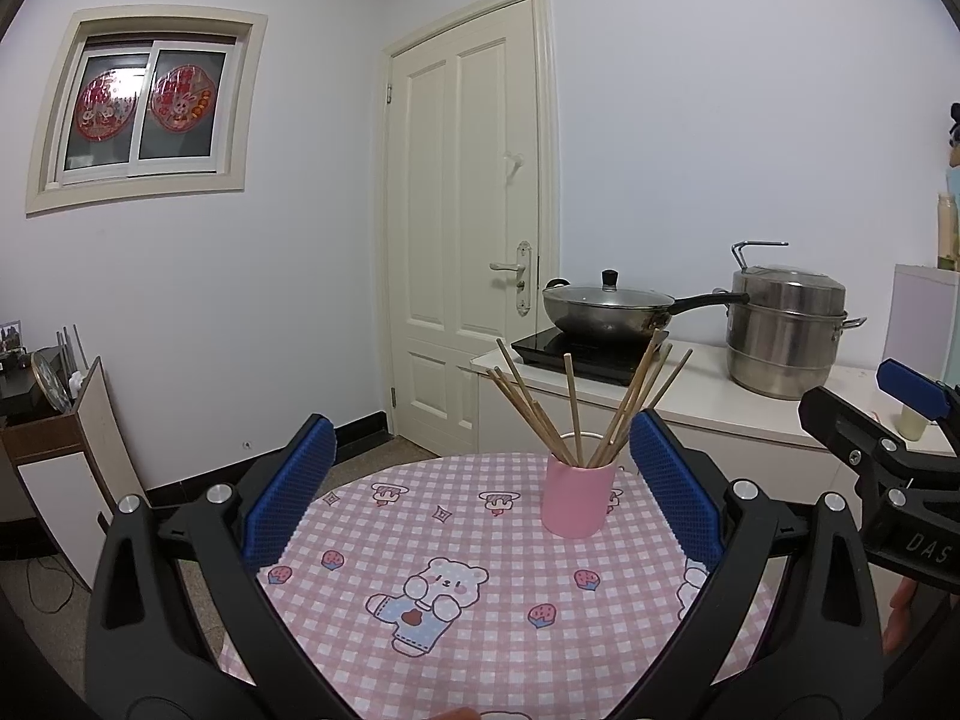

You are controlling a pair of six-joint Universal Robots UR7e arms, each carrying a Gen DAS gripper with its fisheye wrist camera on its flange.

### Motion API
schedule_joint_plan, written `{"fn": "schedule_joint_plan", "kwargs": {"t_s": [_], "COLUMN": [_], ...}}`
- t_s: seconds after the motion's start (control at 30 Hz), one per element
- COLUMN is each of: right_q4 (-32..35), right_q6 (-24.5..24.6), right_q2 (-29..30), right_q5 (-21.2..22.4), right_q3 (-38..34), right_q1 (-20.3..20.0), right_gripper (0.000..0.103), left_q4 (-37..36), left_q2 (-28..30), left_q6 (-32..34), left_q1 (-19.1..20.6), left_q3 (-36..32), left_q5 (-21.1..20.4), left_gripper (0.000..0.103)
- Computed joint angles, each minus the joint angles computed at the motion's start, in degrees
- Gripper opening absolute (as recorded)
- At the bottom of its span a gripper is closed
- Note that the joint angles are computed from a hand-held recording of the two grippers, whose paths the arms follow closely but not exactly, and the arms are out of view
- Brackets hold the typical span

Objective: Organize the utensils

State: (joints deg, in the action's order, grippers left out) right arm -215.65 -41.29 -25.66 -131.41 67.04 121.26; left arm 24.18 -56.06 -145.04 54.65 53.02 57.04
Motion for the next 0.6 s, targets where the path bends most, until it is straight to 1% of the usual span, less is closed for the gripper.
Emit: {"fn": "schedule_joint_plan", "kwargs": {"t_s": [0.4,0.6], "right_q4": [0.50,0.71], "right_q6": [0.56,0.67], "right_q2": [0.12,0.08], "right_q5": [0.16,0.22], "right_q3": [0.03,0.04], "right_q1": [-0.24,-0.30], "right_gripper": [0.095,0.095], "left_q4": [-0.14,-2.14], "left_q2": [0.16,-0.48], "left_q6": [0.27,1.64], "left_q1": [0.01,-0.15], "left_q3": [-0.06,1.53], "left_q5": [-0.17,-0.29], "left_gripper": [0.097,0.097]}}
